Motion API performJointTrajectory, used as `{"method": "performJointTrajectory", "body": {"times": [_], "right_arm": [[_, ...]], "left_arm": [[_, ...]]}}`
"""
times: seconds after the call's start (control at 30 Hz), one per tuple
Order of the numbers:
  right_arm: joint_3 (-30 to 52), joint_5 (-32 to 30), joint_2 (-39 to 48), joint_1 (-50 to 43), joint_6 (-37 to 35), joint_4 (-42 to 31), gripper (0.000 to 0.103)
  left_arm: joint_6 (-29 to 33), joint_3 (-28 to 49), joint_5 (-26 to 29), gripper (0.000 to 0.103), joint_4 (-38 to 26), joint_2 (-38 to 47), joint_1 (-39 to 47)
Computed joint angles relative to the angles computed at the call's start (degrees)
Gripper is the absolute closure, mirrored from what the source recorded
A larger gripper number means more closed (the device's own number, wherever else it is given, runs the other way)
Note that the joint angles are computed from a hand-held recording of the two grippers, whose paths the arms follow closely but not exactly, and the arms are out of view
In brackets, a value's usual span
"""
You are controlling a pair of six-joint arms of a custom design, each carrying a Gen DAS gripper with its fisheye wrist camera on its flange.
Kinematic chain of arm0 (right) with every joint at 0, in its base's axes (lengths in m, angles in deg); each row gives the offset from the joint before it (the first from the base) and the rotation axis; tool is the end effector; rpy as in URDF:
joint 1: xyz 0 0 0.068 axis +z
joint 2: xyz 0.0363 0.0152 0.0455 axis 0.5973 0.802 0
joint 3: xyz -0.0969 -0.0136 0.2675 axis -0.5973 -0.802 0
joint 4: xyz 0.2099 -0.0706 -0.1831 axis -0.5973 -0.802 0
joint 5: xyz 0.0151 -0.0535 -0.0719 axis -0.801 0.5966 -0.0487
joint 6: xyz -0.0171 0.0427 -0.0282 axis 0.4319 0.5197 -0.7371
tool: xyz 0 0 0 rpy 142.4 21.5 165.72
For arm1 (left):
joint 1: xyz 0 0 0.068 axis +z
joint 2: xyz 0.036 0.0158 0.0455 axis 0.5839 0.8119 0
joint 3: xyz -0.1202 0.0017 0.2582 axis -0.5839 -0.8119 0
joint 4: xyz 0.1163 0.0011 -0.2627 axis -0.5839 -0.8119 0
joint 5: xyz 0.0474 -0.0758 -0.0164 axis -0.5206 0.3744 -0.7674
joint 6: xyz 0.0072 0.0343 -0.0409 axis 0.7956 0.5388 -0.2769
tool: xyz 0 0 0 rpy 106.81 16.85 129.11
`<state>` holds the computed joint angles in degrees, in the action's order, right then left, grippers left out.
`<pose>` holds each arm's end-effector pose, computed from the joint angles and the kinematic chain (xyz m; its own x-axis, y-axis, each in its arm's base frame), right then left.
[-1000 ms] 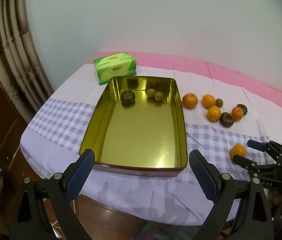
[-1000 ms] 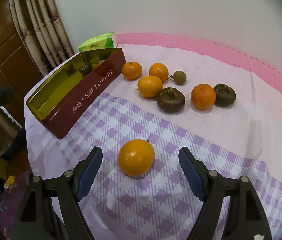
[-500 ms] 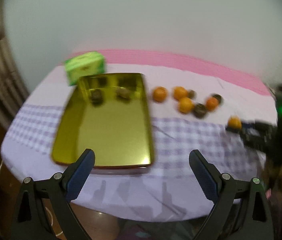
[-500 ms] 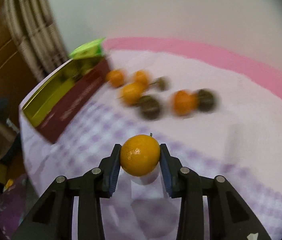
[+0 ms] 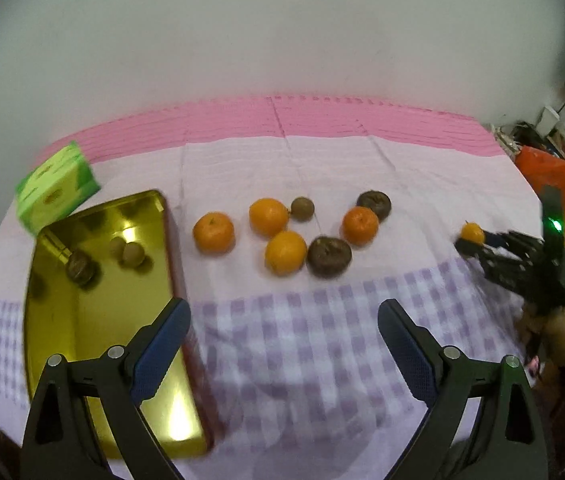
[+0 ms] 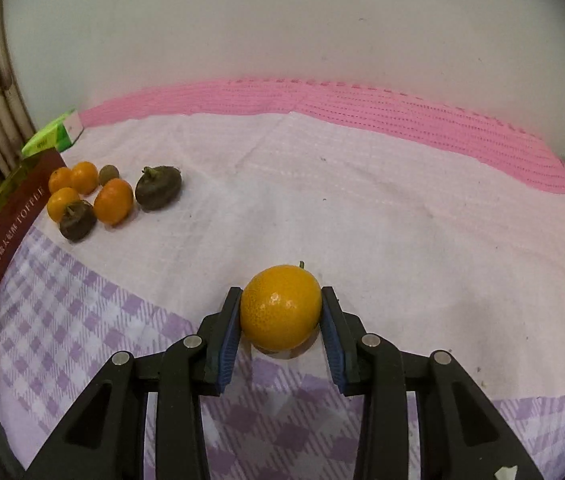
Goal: Organize fruits
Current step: 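Lift the orange with the right gripper while the left gripper grasps another orange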
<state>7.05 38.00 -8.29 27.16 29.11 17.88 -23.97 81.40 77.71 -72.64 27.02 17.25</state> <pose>0.2257 -0.0351 0.1587 -0.7969 0.1407 -0.5875 0.1256 0.9898 0.0667 0.3530 -0.1266 0.2193 -0.7053 0.4396 -0.5561 0.5751 0.8135 -0.0864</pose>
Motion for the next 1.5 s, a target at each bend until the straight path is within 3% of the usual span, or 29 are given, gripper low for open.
{"method": "performJointTrajectory", "body": {"times": [0.17,0.27,0.4,0.77,0.83,0.93,1.3,1.5], "right_arm": [[-0.31,-3.76,-0.32,-2.48,-0.87,0.04,0.068],[-0.26,-5.19,0.32,-3.17,-0.75,0.58,0.068],[-0.22,-6.50,0.74,-3.55,-0.21,1.00,0.068],[-0.12,-8.18,1.33,-4.67,-0.48,1.31,0.067],[-0.07,-8.31,1.50,-4.82,-0.59,1.40,0.067],[-0.07,-8.22,1.56,-4.64,-0.41,1.50,0.067],[0.14,-8.13,1.87,-4.49,-0.36,1.51,0.067],[0.27,-7.88,1.77,-4.14,-0.64,1.18,0.063]], "left_arm": [[-0.98,8.64,0.77,0.010,-3.51,8.46,-1.75],[-1.09,10.21,2.34,0.010,-3.89,10.20,-3.36],[-3.21,12.05,-1.32,0.010,-2.44,13.59,-4.87],[-2.71,24.03,1.33,0.016,-8.16,25.07,-3.32],[-2.83,25.43,2.58,0.026,-9.43,26.37,-2.72],[-4.39,27.14,8.07,0.033,-10.66,28.21,-0.87],[-8.04,26.49,14.91,0.034,-8.85,29.98,1.02],[-11.51,18.18,15.50,0.052,-2.13,24.43,1.83]]}}
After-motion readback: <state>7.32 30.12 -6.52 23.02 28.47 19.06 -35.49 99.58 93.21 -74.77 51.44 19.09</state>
